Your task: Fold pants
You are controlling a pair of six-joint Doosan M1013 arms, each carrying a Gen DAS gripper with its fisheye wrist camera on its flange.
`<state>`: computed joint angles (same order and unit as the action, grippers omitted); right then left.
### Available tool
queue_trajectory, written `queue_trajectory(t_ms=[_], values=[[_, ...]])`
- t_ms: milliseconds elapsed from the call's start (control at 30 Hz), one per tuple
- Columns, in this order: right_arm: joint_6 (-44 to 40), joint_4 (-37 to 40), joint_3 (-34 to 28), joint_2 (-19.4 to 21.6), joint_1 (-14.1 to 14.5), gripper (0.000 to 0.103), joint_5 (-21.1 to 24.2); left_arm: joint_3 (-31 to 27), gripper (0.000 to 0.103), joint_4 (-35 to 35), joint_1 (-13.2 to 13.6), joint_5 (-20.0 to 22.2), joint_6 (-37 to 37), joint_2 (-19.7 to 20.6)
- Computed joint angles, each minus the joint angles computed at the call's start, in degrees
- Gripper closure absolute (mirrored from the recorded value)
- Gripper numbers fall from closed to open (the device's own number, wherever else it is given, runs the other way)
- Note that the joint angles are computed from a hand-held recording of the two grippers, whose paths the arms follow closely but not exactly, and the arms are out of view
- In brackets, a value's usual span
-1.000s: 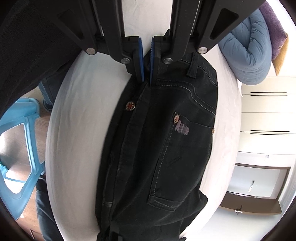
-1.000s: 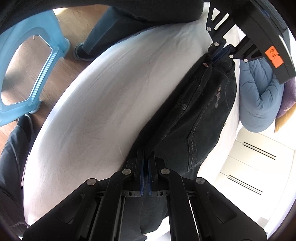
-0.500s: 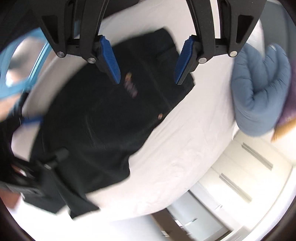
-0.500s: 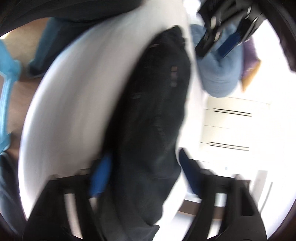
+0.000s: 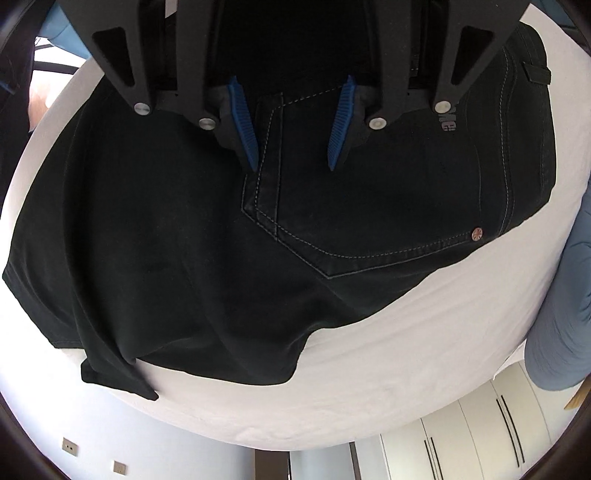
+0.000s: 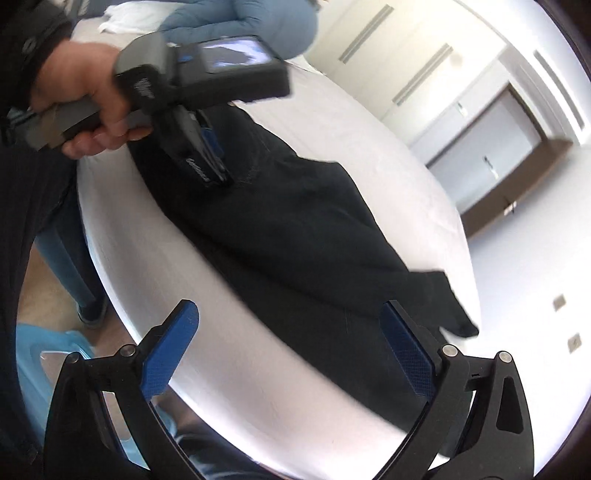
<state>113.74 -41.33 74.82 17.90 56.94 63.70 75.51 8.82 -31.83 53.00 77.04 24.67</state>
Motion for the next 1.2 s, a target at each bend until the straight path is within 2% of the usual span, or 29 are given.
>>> queue_trajectory(t_ms=[100, 167, 267, 367, 433, 467, 533, 567, 600, 733, 833, 933, 1033, 1200], values=[[7.84, 3.08, 1.77, -1.89, -2.3, 0.004, 0.08, -1.71, 0.065, 0.34, -0.48, 2.97, 0.2, 0.11], [13.03, 6.39, 2.88, -3.21, -4.39, 0.004, -1.18, -1.96, 0.067, -1.51, -0.65, 0.87, 0.53, -0.68], [21.71, 15.35, 5.56, -6.05, -8.62, 0.004, -7.66, -3.06, 0.064, -10.82, 0.02, -2.12, 2.95, -0.66], [25.21, 23.68, 9.34, -9.16, -12.98, 0.005, -15.58, -4.86, 0.062, -19.58, 0.68, -2.48, 4.67, 1.63], [26.42, 28.25, 11.02, -10.46, -15.0, 0.015, -19.85, -5.8, 0.062, -24.03, 1.26, -0.7, 4.72, 3.45], [26.2, 30.42, 11.82, -11.04, -16.05, 0.026, -21.75, -5.91, 0.067, -24.07, 1.22, -0.01, 3.5, 4.06], [26.47, 32.2, 12.66, -11.73, -17.41, 0.043, -23.35, -4.19, 0.076, -22.91, 0.83, -2.63, 2.54, 3.45], [26.0, 32.66, 12.89, -11.93, -17.94, 0.057, -23.69, -3.49, 0.081, -22.97, 0.93, -3.11, 2.53, 3.02], [25.14, 33.39, 13.05, -12.05, -18.5, 0.063, -23.9, -2.83, 0.082, -23.05, 1.02, -3.25, 2.55, 2.56], [25.24, 35.67, 12.2, -11.18, -21.48, 0.063, -24.51, -0.68, 0.083, -21.5, 0.95, -3.23, 0.64, 0.78], [28.83, 36.98, 9.71, -9.45, -25.2, 0.062, -21.88, -0.5, 0.083, -18.89, 0.2, -3.18, -2.83, 0.67], [26.86, 38.41, 4.14, -6.16, -29.07, 0.059, -17.03, -0.82, 0.083, -18.38, 1.07, -2.71, -5.1, 0.8], [24.23, 34.52, -5.26, -0.33, -30.77, 0.057, -7.55, -1.24, 0.083, -16.79, 0.9, -1.73, -5.77, 0.9], [20.28, 29.5, -21.52, 10.49, -32.5, 0.057, 5.39, -2.75, 0.083, -15.11, 0.6, 0.11, -4.14, 1.75]])
